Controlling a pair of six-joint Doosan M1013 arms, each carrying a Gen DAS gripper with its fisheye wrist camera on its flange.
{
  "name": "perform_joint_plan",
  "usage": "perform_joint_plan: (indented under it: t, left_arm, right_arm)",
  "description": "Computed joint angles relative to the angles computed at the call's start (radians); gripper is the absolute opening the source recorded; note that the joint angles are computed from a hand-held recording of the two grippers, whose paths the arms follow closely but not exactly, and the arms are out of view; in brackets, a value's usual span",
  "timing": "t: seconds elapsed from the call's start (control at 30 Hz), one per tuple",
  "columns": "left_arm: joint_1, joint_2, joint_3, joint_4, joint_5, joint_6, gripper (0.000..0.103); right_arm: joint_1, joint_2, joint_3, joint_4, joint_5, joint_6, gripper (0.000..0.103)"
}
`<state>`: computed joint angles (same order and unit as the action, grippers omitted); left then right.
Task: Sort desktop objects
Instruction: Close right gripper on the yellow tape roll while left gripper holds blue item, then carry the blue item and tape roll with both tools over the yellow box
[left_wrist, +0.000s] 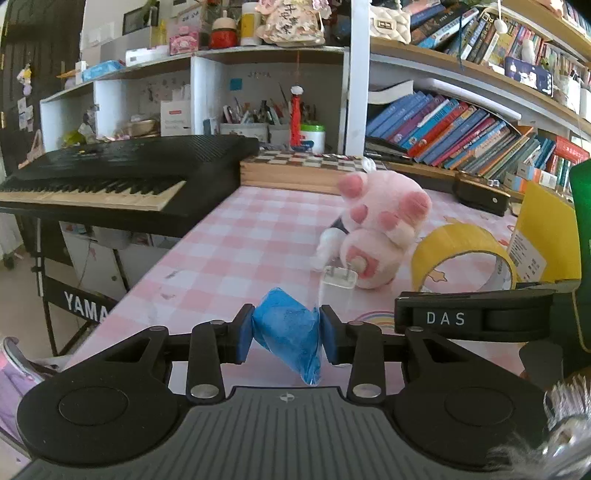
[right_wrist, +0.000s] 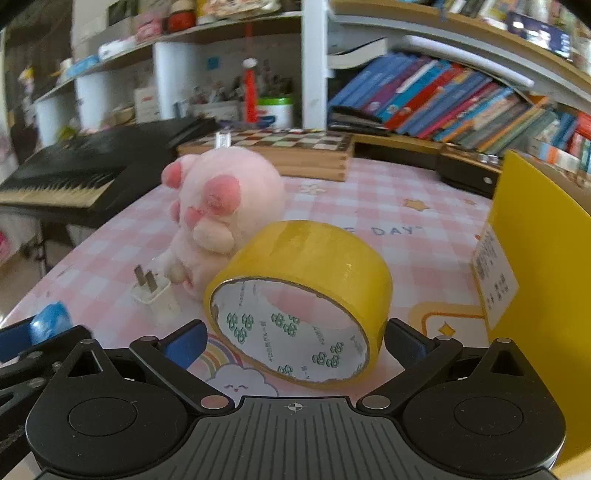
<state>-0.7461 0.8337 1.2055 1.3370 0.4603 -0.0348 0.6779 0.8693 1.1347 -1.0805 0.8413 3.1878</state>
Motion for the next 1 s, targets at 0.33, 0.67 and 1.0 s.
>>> perform_joint_plan:
  t: [0.33,0.67,1.0]
  left_arm:
    - [0.006,-0.02,0.024,0.015,0.022,-0.006,0.034]
    - [0.004,-0.038,0.038,0.015,-0.005,-0.01,0.033]
    - [-0.004,-0.082,0.059,-0.072,-0.044,0.061,0.033]
  right_arm:
    - [0.027,0.084,-0.128,-0.029,0.195,0.07,0.103]
    - [0.014,0.021,-0.021,-0.068,0.091,0.1,0.094]
    - [0.019,-0.096,0.126,-0.177,-0.078,0.179,0.094]
